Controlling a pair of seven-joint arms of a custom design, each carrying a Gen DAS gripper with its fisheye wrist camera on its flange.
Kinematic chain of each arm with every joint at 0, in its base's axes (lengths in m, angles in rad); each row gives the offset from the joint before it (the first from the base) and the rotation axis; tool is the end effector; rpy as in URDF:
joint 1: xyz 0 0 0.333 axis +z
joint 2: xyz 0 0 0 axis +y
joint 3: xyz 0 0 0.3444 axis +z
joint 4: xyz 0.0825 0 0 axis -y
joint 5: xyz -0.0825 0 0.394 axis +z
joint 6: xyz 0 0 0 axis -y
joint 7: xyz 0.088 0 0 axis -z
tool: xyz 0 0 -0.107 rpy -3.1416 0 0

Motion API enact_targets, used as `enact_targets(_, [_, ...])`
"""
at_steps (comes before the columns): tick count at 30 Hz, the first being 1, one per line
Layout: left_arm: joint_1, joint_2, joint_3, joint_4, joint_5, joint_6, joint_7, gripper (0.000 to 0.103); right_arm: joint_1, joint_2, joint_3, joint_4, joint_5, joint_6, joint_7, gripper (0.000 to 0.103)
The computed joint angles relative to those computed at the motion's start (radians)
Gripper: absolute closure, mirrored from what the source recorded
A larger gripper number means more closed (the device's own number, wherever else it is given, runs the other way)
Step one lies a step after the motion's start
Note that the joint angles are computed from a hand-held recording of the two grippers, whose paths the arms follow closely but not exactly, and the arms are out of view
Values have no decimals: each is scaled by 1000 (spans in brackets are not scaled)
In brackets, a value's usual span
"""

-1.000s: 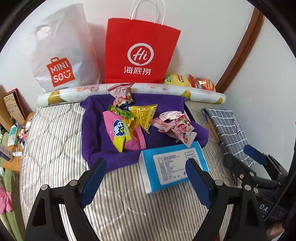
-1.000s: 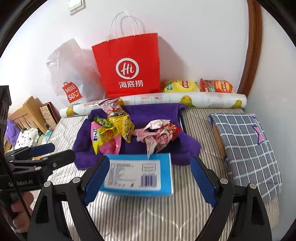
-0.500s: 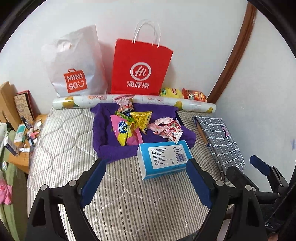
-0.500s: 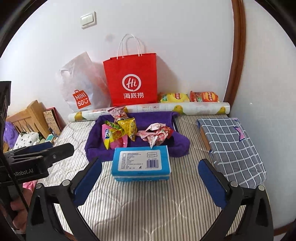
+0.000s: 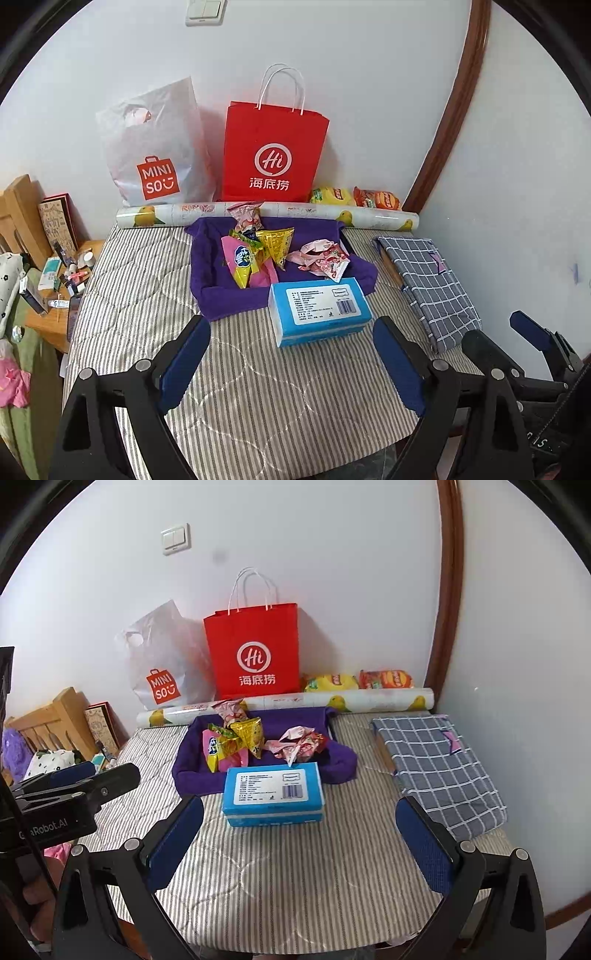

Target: Organize snacks

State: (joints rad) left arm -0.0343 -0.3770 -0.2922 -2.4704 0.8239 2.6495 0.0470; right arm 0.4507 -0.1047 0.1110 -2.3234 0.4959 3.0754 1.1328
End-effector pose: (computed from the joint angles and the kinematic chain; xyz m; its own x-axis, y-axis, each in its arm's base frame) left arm 0.4290 -0.1752 0.4967 0.4499 -0.8768 0.1695 -0.5637 -0.4260 -0.7077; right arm 0.4789 0.2579 0.5009 0.5203 -0.8524 -0.0522 -0.5757 -0.3050 -0.7587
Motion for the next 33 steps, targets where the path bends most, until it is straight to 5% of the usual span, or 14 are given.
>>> enact_targets(33, [-21,-27,-20,4,4,-34,-5,13,-7,-58,-18,-57,-34,15,37,1])
